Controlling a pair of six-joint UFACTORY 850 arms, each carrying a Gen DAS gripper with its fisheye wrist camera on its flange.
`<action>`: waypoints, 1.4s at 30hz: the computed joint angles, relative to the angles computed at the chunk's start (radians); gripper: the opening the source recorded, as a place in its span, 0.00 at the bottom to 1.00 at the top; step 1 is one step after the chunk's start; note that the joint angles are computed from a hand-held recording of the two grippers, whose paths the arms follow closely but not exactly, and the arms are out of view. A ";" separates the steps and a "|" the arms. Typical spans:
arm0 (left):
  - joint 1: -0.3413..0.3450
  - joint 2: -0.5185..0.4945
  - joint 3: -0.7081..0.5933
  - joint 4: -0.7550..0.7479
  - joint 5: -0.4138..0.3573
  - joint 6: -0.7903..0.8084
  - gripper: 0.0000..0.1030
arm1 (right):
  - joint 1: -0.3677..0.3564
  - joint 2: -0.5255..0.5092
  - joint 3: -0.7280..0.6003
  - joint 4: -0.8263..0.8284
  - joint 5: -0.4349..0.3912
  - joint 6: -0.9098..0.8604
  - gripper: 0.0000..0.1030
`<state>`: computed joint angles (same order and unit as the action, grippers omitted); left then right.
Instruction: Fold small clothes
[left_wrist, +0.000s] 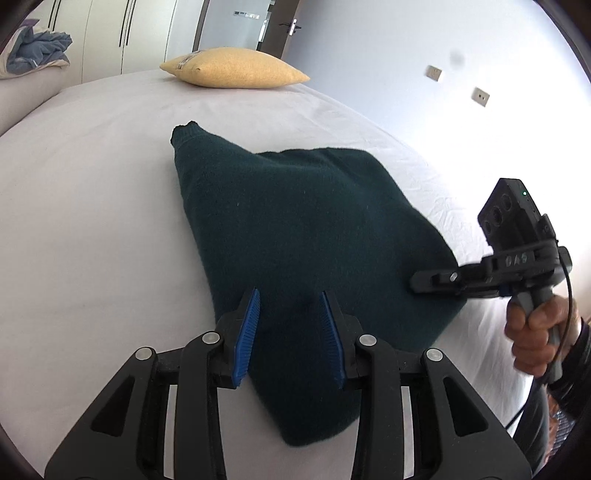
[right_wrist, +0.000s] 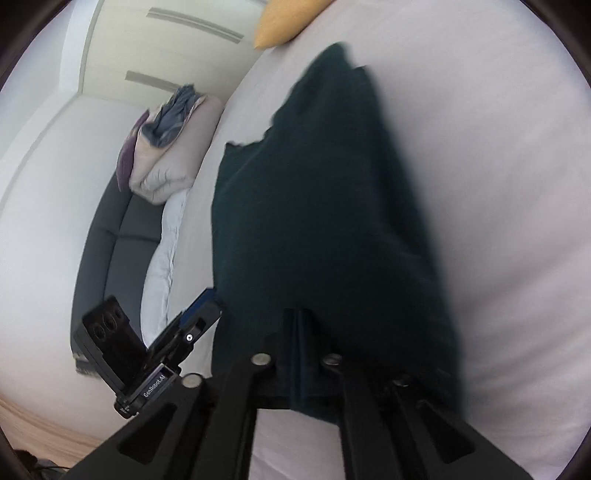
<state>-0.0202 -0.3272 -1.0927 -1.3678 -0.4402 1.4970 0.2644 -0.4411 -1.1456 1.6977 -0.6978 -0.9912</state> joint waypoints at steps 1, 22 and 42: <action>-0.004 0.010 0.014 0.002 0.011 0.006 0.32 | -0.011 0.022 0.025 0.010 0.014 -0.017 0.00; 0.107 -0.164 -0.232 0.242 -0.313 -0.611 0.82 | -0.049 -0.085 -0.205 -0.235 0.137 0.264 0.66; 0.014 -0.216 -0.368 0.496 -0.254 -0.824 0.36 | 0.068 -0.058 -0.268 -0.694 0.302 0.552 0.24</action>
